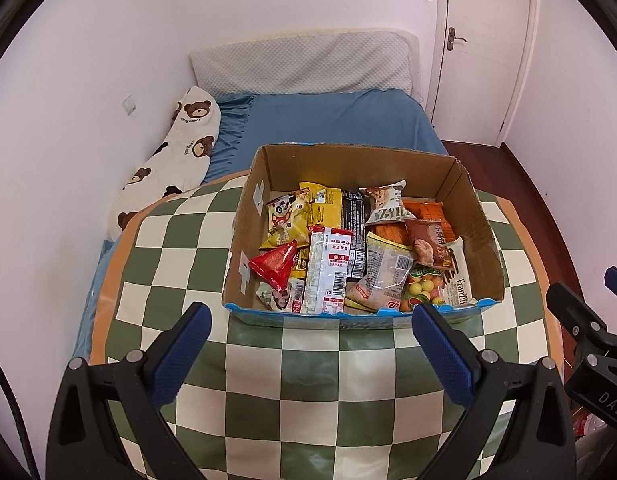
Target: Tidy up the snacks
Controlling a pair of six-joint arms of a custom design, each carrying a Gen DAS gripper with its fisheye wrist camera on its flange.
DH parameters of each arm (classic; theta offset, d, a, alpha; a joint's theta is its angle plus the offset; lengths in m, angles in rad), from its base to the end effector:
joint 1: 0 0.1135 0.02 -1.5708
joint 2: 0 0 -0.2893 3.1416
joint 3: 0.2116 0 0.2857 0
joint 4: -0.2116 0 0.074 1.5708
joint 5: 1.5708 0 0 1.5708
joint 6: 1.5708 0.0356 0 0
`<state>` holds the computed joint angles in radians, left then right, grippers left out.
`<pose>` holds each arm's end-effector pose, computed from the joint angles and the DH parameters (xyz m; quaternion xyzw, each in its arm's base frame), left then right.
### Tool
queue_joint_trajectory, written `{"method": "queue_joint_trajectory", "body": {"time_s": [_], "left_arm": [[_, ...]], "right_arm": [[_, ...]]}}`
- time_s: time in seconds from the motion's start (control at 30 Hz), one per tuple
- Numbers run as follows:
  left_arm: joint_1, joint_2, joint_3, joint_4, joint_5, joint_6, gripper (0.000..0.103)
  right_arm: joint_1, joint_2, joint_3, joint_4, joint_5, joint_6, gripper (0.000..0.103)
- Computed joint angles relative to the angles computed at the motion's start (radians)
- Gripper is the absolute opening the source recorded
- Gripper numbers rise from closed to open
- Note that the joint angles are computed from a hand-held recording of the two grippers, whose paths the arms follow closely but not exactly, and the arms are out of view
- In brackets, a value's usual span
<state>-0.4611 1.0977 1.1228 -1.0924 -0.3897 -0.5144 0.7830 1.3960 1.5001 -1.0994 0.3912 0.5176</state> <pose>0.2008 -0.0847 0.3444 -0.0735 0.9485 0.0511 0.3038 0.2218 0.2016 0.3974 -0.0698 0.9396 0.0202 0.3344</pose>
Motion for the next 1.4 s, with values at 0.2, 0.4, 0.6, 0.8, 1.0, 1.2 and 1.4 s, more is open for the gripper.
{"method": "queue_joint_trajectory", "body": {"time_s": [0.2,0.4,0.6,0.8,1.0,1.2,1.4], "left_arm": [[0.001,-0.006,-0.003,-0.005,0.002,-0.006,0.103],[-0.001,-0.013,-0.009,-0.003,0.003,-0.003,0.103],[-0.011,-0.014,-0.006,-0.008,-0.001,-0.011,0.103],[-0.018,-0.014,-0.001,-0.013,-0.009,-0.009,0.103],[-0.022,-0.014,0.009,-0.019,-0.01,-0.014,0.103],[-0.026,-0.016,0.011,-0.021,-0.015,-0.016,0.103],[-0.038,-0.012,0.029,-0.035,-0.019,-0.024,0.103]], "right_arm": [[-0.006,-0.003,0.0,-0.004,-0.007,0.002,0.103],[-0.007,-0.006,0.0,-0.005,-0.009,0.0,0.103],[-0.007,-0.009,0.004,-0.013,-0.015,0.005,0.103],[-0.009,-0.011,0.001,-0.012,-0.017,0.003,0.103],[-0.006,-0.013,0.007,-0.023,-0.018,0.007,0.103],[-0.001,-0.014,0.011,-0.029,-0.014,0.008,0.103],[-0.001,-0.017,0.012,-0.032,-0.014,0.01,0.103]]}}
